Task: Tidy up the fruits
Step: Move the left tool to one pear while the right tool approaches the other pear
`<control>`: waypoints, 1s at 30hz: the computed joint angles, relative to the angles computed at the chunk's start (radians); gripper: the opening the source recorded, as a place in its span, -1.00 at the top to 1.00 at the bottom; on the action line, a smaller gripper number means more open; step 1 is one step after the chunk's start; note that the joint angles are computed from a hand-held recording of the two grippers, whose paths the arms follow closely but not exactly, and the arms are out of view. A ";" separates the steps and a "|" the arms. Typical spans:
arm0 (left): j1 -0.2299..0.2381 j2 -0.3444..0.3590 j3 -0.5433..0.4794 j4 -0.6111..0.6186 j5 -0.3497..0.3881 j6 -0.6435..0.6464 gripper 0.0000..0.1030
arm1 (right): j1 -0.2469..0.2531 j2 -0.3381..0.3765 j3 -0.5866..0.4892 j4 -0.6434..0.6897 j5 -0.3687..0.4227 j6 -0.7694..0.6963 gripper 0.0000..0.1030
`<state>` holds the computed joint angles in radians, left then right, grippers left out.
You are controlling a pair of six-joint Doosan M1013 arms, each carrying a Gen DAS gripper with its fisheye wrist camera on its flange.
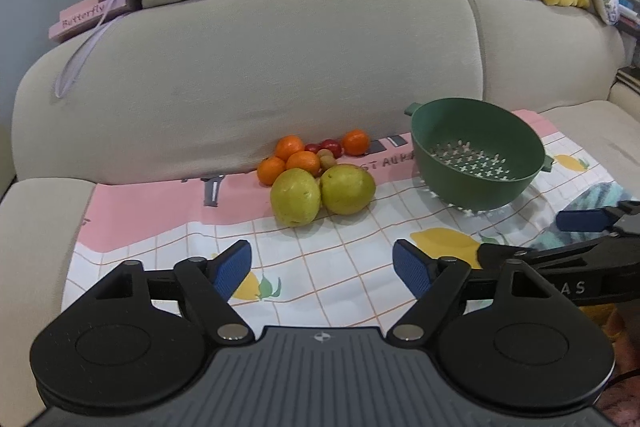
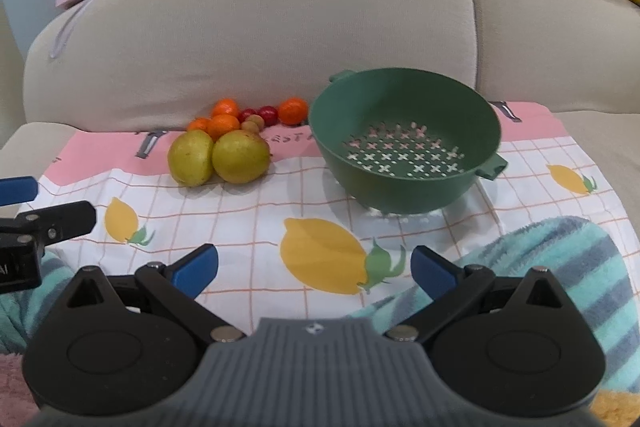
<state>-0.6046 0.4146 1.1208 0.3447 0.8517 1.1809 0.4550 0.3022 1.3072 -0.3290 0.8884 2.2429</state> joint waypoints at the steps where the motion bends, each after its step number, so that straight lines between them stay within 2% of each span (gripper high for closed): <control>1: 0.003 0.002 -0.004 -0.013 0.002 0.007 -0.77 | -0.001 0.000 0.001 0.007 -0.012 -0.005 -0.92; 6: 0.014 0.013 -0.024 -0.049 0.030 0.037 -0.69 | -0.004 0.007 -0.003 0.034 -0.056 -0.055 -0.89; 11: 0.029 0.026 -0.048 -0.066 0.053 0.042 -0.64 | -0.005 0.026 -0.020 0.055 -0.076 -0.135 -0.74; 15: 0.041 0.041 -0.074 -0.056 0.061 0.048 -0.60 | -0.006 0.051 -0.048 0.049 -0.074 -0.195 -0.53; 22: 0.064 0.083 -0.132 -0.088 0.076 0.083 -0.60 | -0.021 0.093 -0.096 0.094 -0.103 -0.321 -0.53; 30: 0.094 0.156 -0.240 -0.180 0.152 0.141 -0.53 | -0.031 0.151 -0.153 0.197 -0.136 -0.610 -0.46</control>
<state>-0.5101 0.5710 0.8810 0.1645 1.0033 1.3219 0.4245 0.4536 1.1543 -0.1318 0.7528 1.6329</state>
